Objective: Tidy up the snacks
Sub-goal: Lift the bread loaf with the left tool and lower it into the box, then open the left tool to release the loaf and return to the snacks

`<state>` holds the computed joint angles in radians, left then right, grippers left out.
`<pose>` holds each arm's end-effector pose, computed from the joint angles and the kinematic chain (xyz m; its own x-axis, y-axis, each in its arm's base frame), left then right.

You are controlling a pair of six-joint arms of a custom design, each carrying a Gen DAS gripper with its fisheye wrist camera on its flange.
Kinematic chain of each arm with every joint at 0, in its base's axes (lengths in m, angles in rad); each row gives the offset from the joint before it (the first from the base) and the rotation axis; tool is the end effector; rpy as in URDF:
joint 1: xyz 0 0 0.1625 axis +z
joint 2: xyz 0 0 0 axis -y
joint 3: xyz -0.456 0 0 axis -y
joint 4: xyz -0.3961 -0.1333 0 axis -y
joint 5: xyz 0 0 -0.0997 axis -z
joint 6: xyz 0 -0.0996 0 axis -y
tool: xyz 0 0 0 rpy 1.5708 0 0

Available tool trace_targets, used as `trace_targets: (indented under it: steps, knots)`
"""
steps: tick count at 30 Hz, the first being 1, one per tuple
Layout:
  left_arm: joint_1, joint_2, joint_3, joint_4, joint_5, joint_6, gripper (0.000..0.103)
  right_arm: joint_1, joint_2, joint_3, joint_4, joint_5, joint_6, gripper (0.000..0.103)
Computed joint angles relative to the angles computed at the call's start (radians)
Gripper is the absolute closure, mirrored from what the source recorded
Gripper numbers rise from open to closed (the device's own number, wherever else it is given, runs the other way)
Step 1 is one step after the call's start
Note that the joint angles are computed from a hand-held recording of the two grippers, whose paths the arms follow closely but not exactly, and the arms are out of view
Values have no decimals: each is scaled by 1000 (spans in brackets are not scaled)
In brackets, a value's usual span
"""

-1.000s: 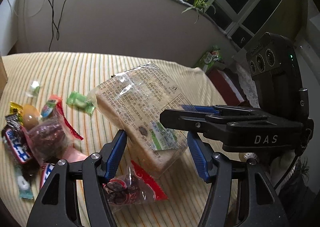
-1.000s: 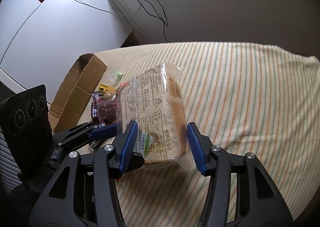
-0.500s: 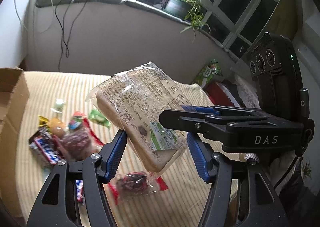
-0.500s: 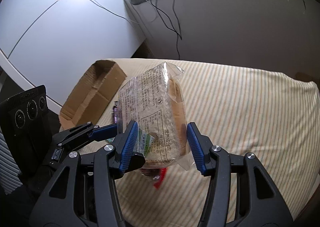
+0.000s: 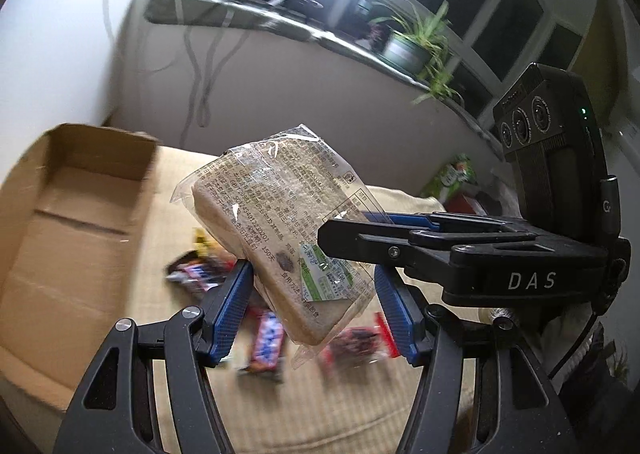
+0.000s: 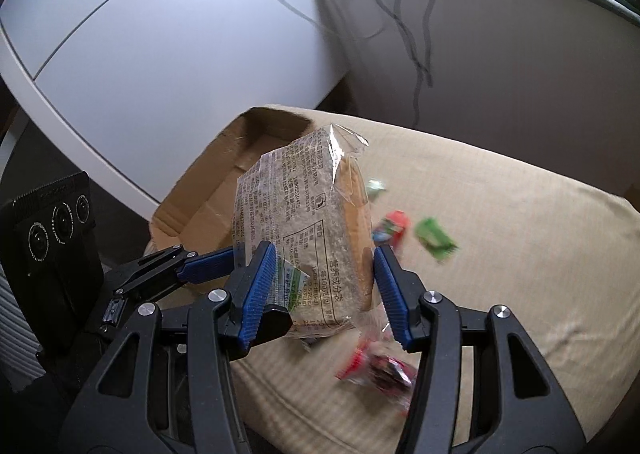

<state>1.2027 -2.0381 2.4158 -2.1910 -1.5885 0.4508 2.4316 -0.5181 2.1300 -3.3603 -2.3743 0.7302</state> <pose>0.0207 -0.3118 0.3508 -0.6861 0.7220 -0.0892 0.7202 0.6568 -0.2236 0.4119 -0.2728 -0.0579 -0.9069 0.0975 0.4100 -0.1900 0.7739 -0.6042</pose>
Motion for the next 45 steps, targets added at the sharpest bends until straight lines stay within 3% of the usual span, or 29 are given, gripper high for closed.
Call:
trace_targets:
  steps: [11, 25, 35, 45]
  knots:
    - [176, 56, -115, -38, 29, 69, 42, -61, 122, -235, 50, 118, -173, 49]
    - [335, 138, -217, -66, 48, 114, 42, -109, 235, -426, 144, 222, -248, 49]
    - [362, 166, -226, -75, 71, 111, 42, -128, 264, -465, 190, 236, -243, 49]
    - [344, 131, -186, -146, 101, 123, 42, -78, 235, -436, 196, 135, -232, 49]
